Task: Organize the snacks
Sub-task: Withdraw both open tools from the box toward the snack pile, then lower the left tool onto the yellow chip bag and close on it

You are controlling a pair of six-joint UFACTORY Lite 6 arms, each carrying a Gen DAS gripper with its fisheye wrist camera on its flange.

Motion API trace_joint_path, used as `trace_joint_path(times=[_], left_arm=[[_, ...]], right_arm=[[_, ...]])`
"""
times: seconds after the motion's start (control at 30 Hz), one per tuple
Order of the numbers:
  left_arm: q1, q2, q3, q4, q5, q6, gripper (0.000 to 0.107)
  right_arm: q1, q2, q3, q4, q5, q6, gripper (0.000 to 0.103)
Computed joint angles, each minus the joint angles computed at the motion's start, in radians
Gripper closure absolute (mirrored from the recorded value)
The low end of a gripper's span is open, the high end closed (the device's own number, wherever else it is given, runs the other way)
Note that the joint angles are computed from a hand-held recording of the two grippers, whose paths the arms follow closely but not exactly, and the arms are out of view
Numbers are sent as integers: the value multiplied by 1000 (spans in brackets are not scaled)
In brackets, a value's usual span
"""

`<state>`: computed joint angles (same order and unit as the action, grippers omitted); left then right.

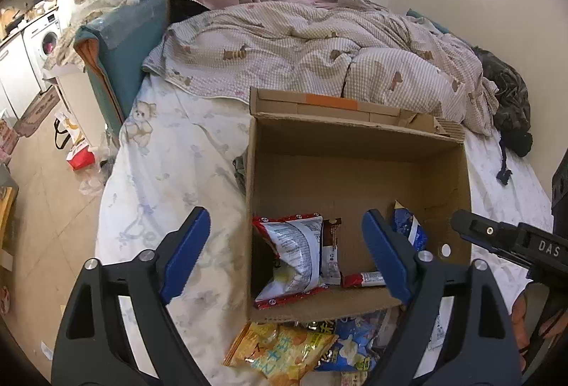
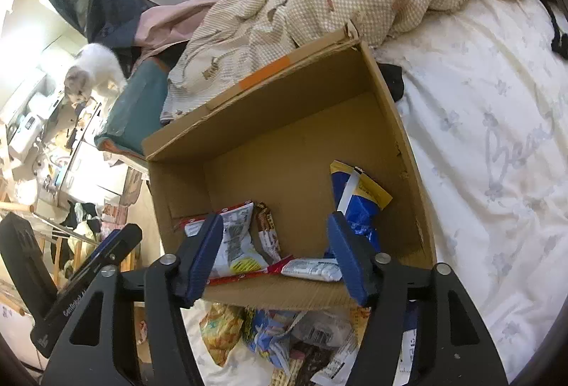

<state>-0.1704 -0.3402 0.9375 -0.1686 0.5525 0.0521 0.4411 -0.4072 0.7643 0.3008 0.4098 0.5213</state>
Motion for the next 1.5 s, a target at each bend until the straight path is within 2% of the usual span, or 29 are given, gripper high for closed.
trace_joint_path(times=[0.03,0.1,0.47,0.7,0.9,1.07,1.13,1.37,1.5], left_arm=[[5,-18,-3,-3,10,4,11],[13,-56,-14,-3,26,14,9],[123,-189,-63,-76,184,139,9],[261,-255,-128,-147,298,228,9],[238,-263,-204,-103,340,190,9],[161,-170,-271,-68,315,106,9],[164,-98,-292,-111,282,84,9],[145,122,-303,-227,169,51,9],[115,151,-336,-190,108,-23,9]], right_arm=[[16,-26,-9,-41,9,48,35],[36,-71,-24,-80,25,105,34],[184,-259,-99,-333,133,459,33],[375,-377,-154,-519,223,755,33],[537,-464,-213,-635,292,991,33],[581,-524,-250,-662,343,1071,33],[580,-548,-266,-664,362,1079,33],[527,-645,-318,-615,420,1048,33],[469,-685,-343,-568,417,1002,33]])
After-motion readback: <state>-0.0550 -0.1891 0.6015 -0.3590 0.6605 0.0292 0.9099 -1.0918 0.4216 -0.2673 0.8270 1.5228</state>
